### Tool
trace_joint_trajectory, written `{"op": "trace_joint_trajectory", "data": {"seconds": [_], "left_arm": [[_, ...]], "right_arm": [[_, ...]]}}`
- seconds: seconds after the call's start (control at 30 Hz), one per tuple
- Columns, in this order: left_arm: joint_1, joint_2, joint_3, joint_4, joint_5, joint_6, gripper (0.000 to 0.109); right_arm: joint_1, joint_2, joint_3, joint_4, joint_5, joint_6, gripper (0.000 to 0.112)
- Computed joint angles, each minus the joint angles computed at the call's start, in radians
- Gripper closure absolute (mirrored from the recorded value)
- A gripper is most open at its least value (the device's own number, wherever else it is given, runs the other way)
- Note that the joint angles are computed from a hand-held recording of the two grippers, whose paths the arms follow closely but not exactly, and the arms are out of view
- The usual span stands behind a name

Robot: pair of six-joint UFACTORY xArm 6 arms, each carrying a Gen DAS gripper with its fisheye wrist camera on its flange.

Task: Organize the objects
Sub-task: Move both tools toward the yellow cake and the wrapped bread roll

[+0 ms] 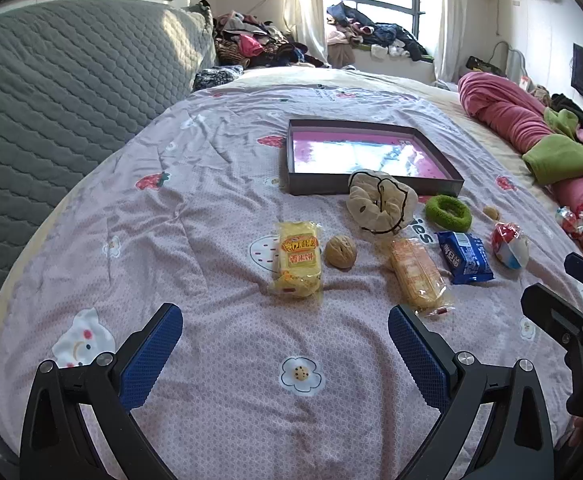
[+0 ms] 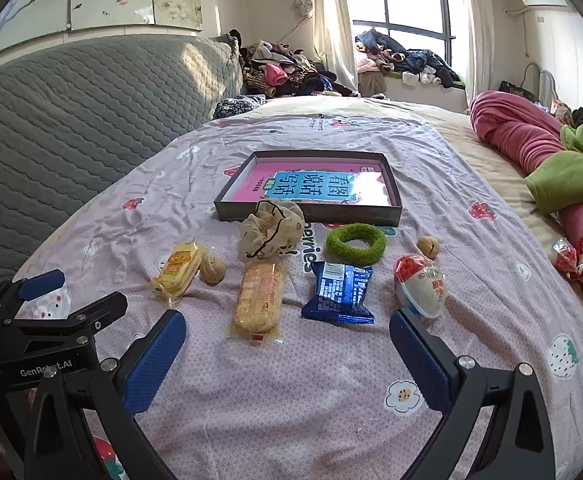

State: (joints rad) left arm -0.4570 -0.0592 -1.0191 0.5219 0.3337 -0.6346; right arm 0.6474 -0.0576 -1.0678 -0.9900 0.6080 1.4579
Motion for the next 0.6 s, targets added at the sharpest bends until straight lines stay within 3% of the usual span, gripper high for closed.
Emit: {"op": "trace_joint_trajectory", "data": {"seconds": [0.6], "left_arm": [[0.04, 0.043, -0.069, -0.075, 0.019, 0.07, 0.006]], "right_arm": [[0.017, 0.082, -0.116, 0.021, 0.033, -0.059, 0.01]]}}
